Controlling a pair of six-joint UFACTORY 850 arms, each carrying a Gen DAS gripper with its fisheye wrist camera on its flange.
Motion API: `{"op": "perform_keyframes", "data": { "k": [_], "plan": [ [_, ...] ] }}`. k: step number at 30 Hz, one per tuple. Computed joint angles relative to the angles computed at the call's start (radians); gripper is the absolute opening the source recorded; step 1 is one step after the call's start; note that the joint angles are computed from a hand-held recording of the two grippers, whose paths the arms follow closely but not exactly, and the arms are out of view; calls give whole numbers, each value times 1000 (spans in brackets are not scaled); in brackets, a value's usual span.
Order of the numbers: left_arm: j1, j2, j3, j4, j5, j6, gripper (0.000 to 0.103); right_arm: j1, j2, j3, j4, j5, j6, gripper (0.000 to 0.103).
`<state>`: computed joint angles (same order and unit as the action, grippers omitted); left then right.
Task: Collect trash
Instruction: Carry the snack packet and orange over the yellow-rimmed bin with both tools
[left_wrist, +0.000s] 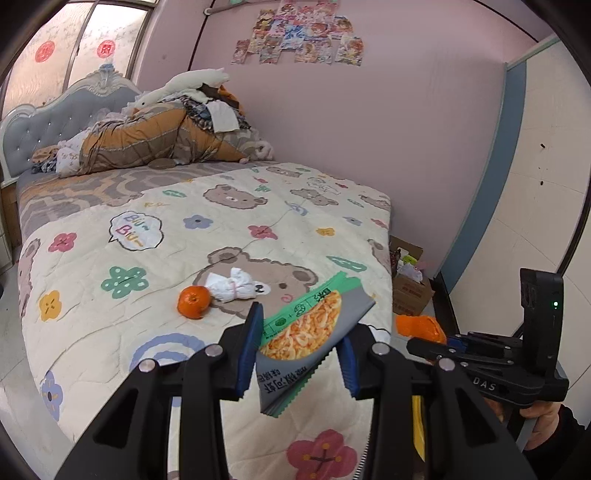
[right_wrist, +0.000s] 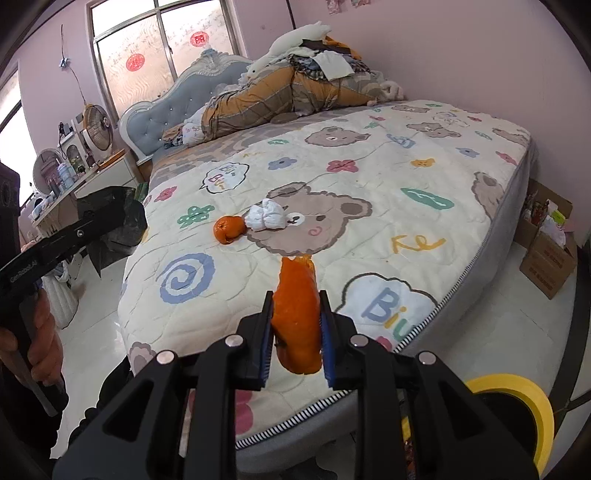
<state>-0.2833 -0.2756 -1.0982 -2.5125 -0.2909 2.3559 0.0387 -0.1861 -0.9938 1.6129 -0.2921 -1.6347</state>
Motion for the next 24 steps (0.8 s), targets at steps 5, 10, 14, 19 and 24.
{"op": "perform_keyframes", "data": {
  "k": [5,10,14,19,24],
  "plan": [
    [-65,22,2,-15,0,36,36,-61,64,64,70,-10,-64,21],
    [-129,16,-20,23,21,23,36,-125,126,121,128,-25,-126,21],
    [-176,-4,-40,142,34,-70,36,-171,169,159,164,-25,-166,21],
    [-217,-41,-69,426,36,-342,36,-238,212,198,118,-17,-122,22],
    [-258,-74,-92,626,42,-514,36,-299,240,226,30,-14,-43,22]
  ]
}}
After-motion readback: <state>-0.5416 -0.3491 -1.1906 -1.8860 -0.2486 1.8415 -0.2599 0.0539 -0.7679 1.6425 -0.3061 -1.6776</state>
